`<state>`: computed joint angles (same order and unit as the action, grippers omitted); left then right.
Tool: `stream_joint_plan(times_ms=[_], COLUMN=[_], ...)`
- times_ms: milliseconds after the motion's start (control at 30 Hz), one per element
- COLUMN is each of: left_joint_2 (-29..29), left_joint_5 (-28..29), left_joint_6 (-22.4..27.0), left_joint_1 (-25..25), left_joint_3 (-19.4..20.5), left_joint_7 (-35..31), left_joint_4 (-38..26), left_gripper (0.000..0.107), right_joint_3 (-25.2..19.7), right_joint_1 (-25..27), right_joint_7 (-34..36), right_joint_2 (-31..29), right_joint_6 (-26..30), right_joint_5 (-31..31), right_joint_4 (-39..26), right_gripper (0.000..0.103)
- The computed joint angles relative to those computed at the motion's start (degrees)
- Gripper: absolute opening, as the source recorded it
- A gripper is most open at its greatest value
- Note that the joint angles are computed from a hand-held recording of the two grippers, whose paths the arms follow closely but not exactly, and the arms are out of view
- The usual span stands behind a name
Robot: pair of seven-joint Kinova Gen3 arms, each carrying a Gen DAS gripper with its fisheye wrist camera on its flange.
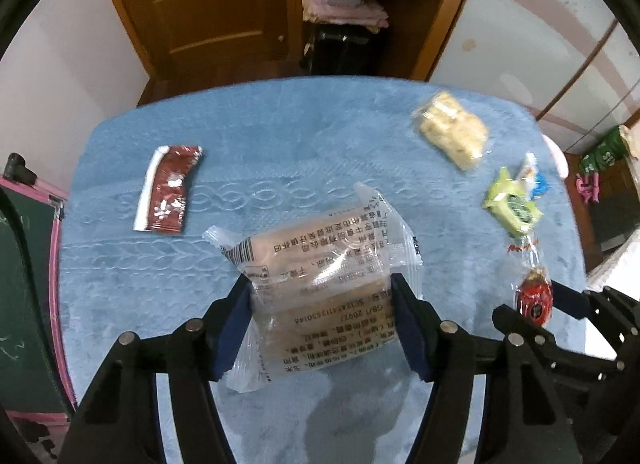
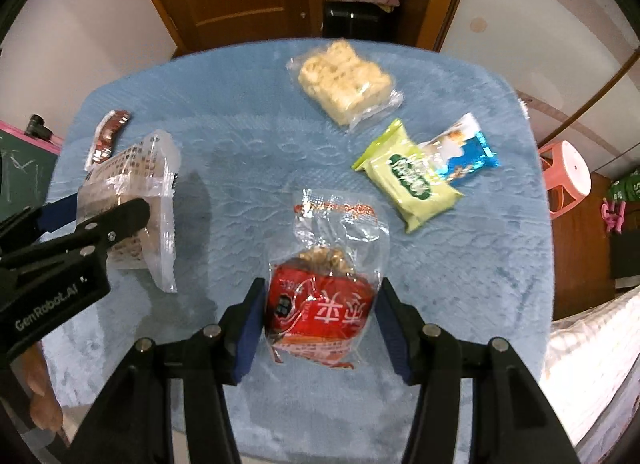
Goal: Organize snacks
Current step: 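Carry both packs over the white tray and release them inside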
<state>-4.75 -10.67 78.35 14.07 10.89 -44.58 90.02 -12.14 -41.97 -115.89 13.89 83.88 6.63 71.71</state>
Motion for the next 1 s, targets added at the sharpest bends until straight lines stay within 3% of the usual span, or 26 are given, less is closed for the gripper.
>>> stream_joint_plan(times_ms=[167,400,533,767,867,1000], left_joint_2=[-4.5,-11.0,-15.5,-23.6,-26.2,-28.5], left_joint_5=[-1.2,-2.6,-2.3,2.8,6.3,11.0], left_joint_6=[5.2,14.3,17.1,17.5,17.6,17.3], left_joint_1=[1.2,2.8,1.2,-3.7,-6.6,-9.8], left_joint_3=[2.3,11.3,18.4,27.3,30.4,31.5], left_joint_7=[-0.7,0.7,3.4,6.2,7.4,7.1], left_joint_4=[-4.5,-11.7,-13.9,-10.7,-7.6,-3.9], left_gripper=[0.064,0.065,0.065,0.066,0.066,0.066], right_joint_3=[-0.7,-4.5,-10.1,-15.0,-16.8,-17.6], right_joint_1=[1.1,3.0,3.6,6.0,8.5,11.1], right_joint_7=[0.2,0.1,-1.6,-1.9,-3.0,-2.5], right_joint_2=[-5.8,-17.1,-24.8,-36.8,-39.1,-40.3], right_joint_6=[-0.2,-2.1,-2.3,-2.9,-1.5,0.5], right_joint_5=[-1.5,-3.0,-0.7,-4.3,-6.2,-9.3], right_joint_4=[0.7,3.9,6.6,14.2,17.0,19.2], right_gripper=[0.054,0.054,0.054,0.054,0.054,0.054])
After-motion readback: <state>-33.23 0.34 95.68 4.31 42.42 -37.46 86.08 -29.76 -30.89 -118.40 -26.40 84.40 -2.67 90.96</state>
